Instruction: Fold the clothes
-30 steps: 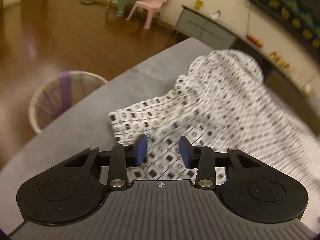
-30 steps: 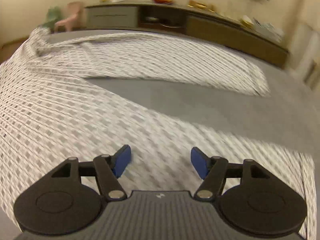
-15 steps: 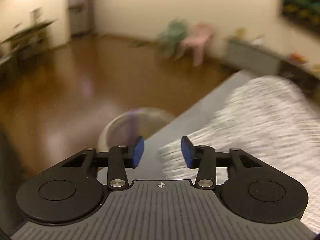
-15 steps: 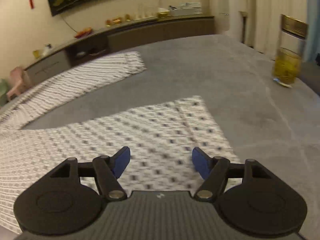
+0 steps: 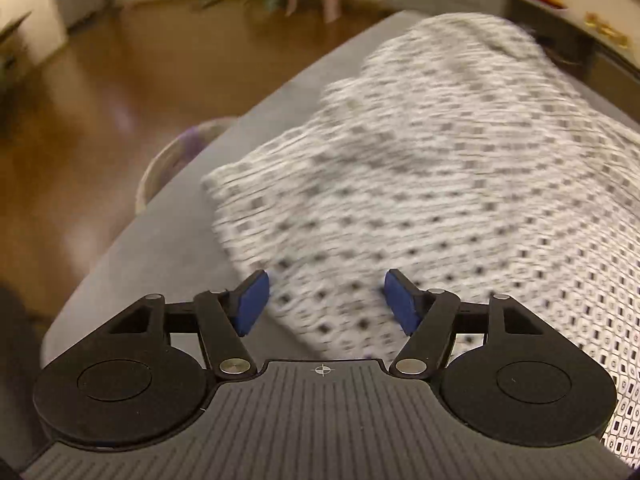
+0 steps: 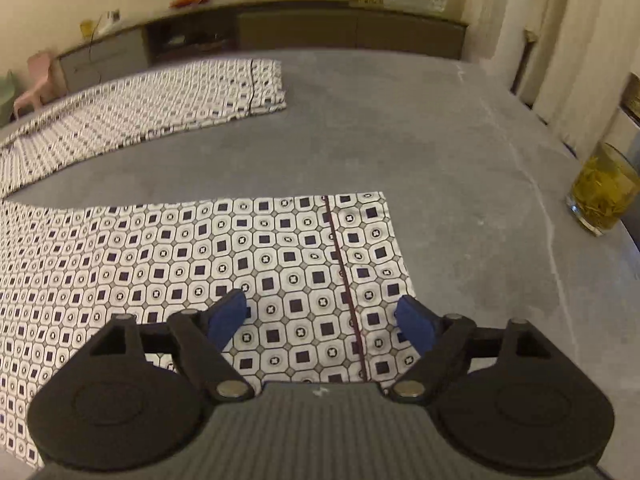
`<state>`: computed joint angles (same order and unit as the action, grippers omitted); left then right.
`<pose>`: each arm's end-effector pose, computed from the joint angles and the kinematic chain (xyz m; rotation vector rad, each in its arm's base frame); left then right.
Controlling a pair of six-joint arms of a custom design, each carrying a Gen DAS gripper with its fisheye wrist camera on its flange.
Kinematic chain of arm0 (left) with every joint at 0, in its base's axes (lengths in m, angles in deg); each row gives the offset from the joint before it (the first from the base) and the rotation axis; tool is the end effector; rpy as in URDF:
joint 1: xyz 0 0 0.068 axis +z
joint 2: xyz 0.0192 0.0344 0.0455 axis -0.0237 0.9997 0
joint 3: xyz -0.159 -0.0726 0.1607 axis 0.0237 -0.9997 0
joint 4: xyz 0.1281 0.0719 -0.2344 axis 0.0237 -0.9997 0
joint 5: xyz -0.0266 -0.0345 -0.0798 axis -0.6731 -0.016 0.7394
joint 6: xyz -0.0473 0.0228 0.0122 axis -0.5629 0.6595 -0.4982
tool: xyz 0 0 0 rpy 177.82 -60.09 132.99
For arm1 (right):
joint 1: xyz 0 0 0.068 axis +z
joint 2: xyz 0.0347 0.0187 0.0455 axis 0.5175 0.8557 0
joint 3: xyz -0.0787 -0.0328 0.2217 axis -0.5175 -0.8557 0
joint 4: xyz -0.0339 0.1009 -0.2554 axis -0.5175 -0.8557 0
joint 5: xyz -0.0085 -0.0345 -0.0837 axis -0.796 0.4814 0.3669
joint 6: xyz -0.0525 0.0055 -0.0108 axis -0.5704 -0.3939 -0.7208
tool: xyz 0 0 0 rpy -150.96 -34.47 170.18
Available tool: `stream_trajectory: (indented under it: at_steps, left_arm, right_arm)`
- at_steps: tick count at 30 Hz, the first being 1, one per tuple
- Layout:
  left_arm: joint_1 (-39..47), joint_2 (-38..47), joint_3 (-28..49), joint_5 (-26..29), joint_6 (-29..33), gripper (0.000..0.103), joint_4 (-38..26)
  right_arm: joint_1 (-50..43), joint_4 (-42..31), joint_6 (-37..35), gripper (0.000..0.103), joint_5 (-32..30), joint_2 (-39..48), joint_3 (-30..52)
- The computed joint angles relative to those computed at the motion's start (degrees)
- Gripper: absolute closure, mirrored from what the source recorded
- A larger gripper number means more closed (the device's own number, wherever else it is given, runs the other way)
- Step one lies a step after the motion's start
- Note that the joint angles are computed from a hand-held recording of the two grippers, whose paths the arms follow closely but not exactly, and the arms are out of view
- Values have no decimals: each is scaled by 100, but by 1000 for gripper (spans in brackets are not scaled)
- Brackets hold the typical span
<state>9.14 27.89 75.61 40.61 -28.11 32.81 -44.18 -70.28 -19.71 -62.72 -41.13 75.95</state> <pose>0.2686 0.0509 0.1770 -0.1987 2.5644 0.1206 0.0508 -0.1378 0.1950 0.6095 2.4896 -0.2167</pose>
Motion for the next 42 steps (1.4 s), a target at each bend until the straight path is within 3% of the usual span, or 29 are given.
stream_trajectory:
  at_steps: [3, 5, 8, 12, 15, 16, 18, 20, 22, 23, 25, 29, 34, 37, 42]
  left_arm:
    - [-238, -212, -100, -563, -51, 56, 4]
    - [-474, -526, -358, -644, -128, 60, 213]
    - [-843, -695, -244, -223, -464, 59, 274]
    - [-1316, -321, -54, -189, -118, 57, 845]
    - [-1019, -48, -178, -120, -182, 58, 827]
    - [-907, 36, -213, -71, -182, 51, 833]
    - [-600, 28, -301, 211, -63, 49, 886]
    - [-540, 17, -322, 109, -170, 44, 879]
    - [-482, 28, -321, -1, -312, 43, 859]
    - [-457, 115, -225, -90, -532, 50, 799]
    - [-525, 216, -39, -250, -950, 62, 750]
    - [-986, 195, 164, -171, -1554, 56, 947]
    - [-1861, 497, 512, 131, -1683, 56, 1118]
    - [-2075, 523, 533, 196, -1632, 56, 1101]
    - [-1906, 694, 705, 610, -1880, 56, 997]
  right_arm:
    - [743, -177, -256, 26, 445, -169, 216]
    - [1028, 19, -174, 24, 469, -573, 148]
    - [1241, 276, 596, 24, 190, -86, 290]
    - [1795, 846, 988, 30, 301, 40, -186]
    - [1962, 1150, 1157, 19, 79, 201, -375]
    - [2120, 1353, 1216, 16, 104, 222, -458]
    - [2390, 1568, 1319, 4, 200, 512, -378]
    - [2634, 1597, 1395, 4, 332, 949, -110]
    - [2857, 1319, 1432, 27, 383, 1347, 409]
    - [2950, 1229, 1502, 33, 342, 1444, 641]
    - [3396, 1415, 1995, 31, 320, 1598, 1040]
    - [5007, 2414, 2887, 25, 895, 2762, 1994]
    - [6759, 3502, 2818, 16, 2293, 5671, 3999]
    - [7201, 3225, 2675, 15, 2580, 7450, 5752]
    - [7232, 2350, 2726, 14, 2097, 9353, 8161]
